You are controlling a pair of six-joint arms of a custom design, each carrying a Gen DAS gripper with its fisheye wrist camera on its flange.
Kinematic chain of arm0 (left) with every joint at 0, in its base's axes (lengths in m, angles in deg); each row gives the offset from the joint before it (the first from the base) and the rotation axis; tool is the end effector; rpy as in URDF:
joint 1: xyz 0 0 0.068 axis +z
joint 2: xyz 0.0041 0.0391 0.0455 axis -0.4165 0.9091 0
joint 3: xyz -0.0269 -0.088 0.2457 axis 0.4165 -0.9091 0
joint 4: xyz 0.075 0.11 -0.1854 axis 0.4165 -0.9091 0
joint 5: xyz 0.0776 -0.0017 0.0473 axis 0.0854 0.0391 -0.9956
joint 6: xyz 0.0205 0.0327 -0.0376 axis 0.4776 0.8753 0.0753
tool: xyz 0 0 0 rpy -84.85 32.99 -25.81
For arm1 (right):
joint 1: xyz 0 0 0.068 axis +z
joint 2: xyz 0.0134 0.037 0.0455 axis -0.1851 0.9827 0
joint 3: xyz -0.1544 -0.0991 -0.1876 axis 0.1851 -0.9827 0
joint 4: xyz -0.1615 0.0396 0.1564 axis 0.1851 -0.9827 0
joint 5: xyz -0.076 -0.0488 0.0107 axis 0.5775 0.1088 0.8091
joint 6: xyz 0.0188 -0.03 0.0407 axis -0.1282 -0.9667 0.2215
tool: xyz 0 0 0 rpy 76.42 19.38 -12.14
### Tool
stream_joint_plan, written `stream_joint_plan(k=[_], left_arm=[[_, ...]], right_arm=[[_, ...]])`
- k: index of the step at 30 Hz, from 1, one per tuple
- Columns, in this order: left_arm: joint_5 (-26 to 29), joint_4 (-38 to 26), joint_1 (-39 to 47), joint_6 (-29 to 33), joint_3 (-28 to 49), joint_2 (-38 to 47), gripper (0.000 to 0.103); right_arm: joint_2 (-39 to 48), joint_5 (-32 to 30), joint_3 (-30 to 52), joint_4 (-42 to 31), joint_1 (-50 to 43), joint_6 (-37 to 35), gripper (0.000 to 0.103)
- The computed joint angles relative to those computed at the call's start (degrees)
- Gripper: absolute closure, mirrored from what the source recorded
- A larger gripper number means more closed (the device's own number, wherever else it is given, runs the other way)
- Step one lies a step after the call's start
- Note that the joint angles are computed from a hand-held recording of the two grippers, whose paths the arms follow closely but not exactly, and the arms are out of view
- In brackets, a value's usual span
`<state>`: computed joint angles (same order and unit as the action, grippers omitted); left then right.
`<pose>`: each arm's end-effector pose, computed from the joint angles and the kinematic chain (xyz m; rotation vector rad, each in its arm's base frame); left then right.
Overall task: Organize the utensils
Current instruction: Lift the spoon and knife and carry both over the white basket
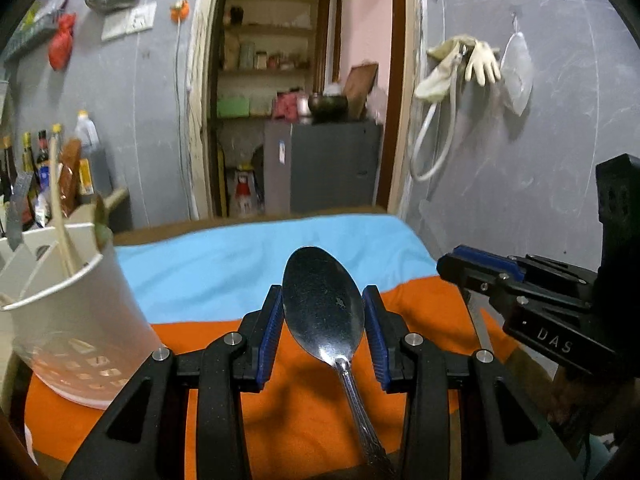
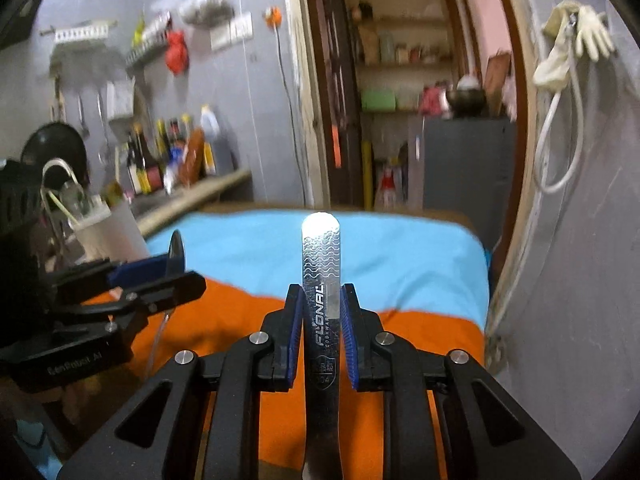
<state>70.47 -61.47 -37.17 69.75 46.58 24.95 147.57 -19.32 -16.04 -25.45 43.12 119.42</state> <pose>0.3158 -0.0907 0.1732 0.8409 1.9422 -0.6014 0.2113 0.2435 0.1866 0.1938 2.0494 0.0250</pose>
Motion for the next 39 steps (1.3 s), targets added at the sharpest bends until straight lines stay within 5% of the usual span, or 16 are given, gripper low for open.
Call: stream_joint_plan(k=[6,16,30,39], left_arm=[[1.2,6.0,0.8,-2.5,-3.5,-1.7,0.069],[6.4,3.3,6.1,-5.0,-3.2,-10.5,0.069],[15.2,-14.0,22.6,-4.4,20.4,-9.4,0.069],[14.7,-11.1,30.3,-8.9,34.1,3.0,0.069]], right_arm=[[0.5,6.0,0.4,3.1,2.2,-2.1,0.087],[0.2,11.7,4.3,12.1,5.4,-11.3,0.087],[10.5,4.9,23.5,27.9,2.8,-29.7,0.087],[24.5,-0.9,39.9,35.6,-0.2,-31.0,0.087]])
